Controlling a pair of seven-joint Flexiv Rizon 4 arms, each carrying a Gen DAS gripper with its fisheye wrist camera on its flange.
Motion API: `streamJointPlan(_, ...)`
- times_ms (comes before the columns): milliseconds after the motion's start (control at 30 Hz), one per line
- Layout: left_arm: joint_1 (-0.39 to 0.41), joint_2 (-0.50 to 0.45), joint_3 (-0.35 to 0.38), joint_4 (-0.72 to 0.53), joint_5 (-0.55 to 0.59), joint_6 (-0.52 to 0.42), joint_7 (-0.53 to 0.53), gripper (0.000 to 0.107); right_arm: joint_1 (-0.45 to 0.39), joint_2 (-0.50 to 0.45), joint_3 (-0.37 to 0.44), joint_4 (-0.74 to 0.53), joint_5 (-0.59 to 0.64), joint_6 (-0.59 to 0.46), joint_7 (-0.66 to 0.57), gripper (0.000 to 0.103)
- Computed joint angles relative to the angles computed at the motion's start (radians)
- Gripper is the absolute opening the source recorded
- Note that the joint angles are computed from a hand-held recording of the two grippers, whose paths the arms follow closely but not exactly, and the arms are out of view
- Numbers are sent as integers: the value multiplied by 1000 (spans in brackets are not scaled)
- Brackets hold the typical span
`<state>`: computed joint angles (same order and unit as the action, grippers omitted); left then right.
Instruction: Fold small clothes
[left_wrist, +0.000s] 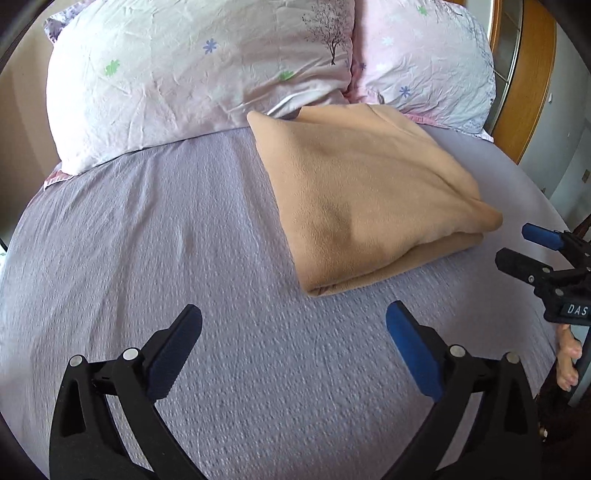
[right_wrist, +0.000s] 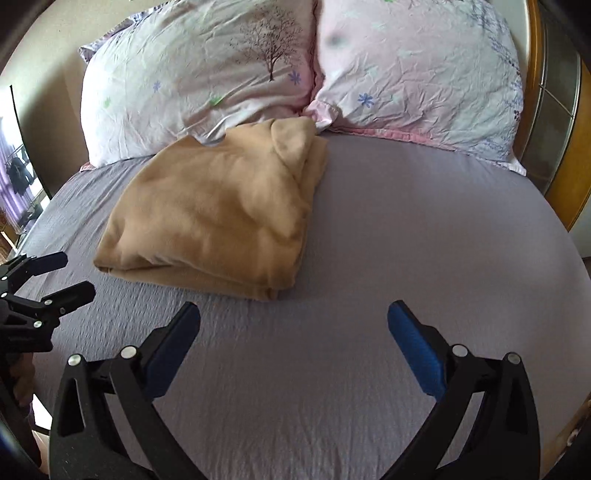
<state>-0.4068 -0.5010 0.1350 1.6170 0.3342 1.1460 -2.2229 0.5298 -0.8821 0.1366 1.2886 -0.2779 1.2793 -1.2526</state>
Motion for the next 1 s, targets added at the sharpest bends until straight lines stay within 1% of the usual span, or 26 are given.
streamJointPlan(67,10,-7,-12,-4,-18,-22,16,101,-13,-12,34,-16,14,-27,-21,101)
streamJointPlan(100,13,-10,-15,-5,-23,-30,20,101,-9,-27,44,-41,18,-44,-28,101)
streamJointPlan(167,16,-15,-19,-9,-30,-47,31,101,-10,-29,57,-44,30,-54,-49,101)
streamJointPlan(300,-6,-21,-3,-31,5,-80,24,102,22,-21,22,-32,18,-59,-50,101)
streamJointPlan(333,-4,-21,-5,-31,7,-78,25,102,21,-23,25,-35,17,-66,-57,101)
streamJointPlan(533,3,-20,-12,-33,8,-81,29,102,40,-32,5,-59,3,-132,-60,101)
streamJointPlan(1000,7,-19,-16,-35,7,-83,33,102,38,-33,8,-58,7,-130,-72,101)
